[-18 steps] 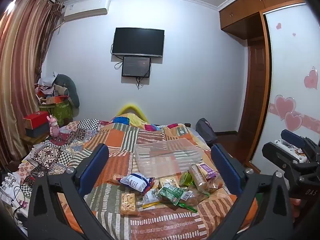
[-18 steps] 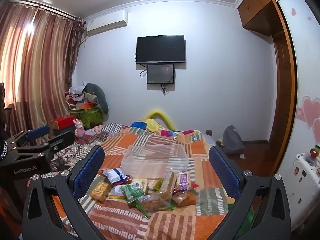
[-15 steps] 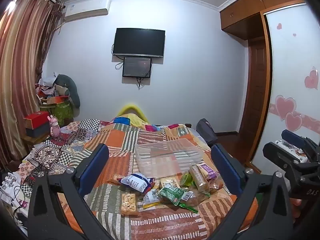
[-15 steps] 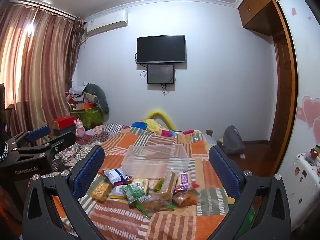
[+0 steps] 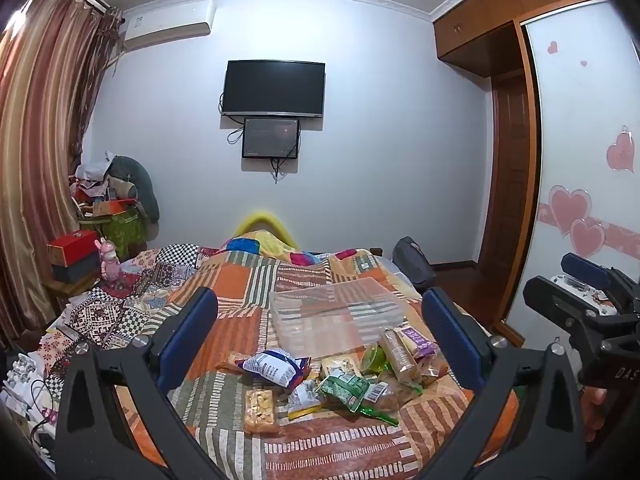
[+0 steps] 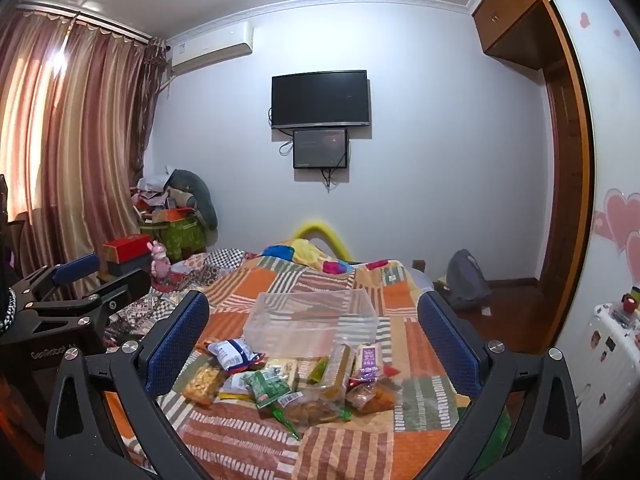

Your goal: Organize snacks

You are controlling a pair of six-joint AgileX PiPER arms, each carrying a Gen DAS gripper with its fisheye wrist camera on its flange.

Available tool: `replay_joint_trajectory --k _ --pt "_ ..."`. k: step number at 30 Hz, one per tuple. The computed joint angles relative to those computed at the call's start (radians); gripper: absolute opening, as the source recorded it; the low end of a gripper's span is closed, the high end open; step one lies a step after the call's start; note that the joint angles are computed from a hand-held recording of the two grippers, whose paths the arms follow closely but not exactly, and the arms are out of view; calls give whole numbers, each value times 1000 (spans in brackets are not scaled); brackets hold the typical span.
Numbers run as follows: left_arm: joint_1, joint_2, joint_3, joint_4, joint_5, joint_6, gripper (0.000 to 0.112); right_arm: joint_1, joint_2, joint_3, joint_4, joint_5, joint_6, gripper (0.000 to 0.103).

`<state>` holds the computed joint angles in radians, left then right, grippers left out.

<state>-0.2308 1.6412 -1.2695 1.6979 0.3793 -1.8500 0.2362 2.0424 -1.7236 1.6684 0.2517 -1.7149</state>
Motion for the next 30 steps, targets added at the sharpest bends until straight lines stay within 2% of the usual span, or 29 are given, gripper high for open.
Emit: replay_joint_trajectory --k 3,6,30 --pt "-2 0 0 0 2 0 103 0 5 -9 -31 0 36 103" --pt "-3 0 -3 -15 4 12 103 -2 0 1 9 1 1 103" --pt "1 4 0 2 6 -10 103 -8 -2 0 -6 5 18 103"
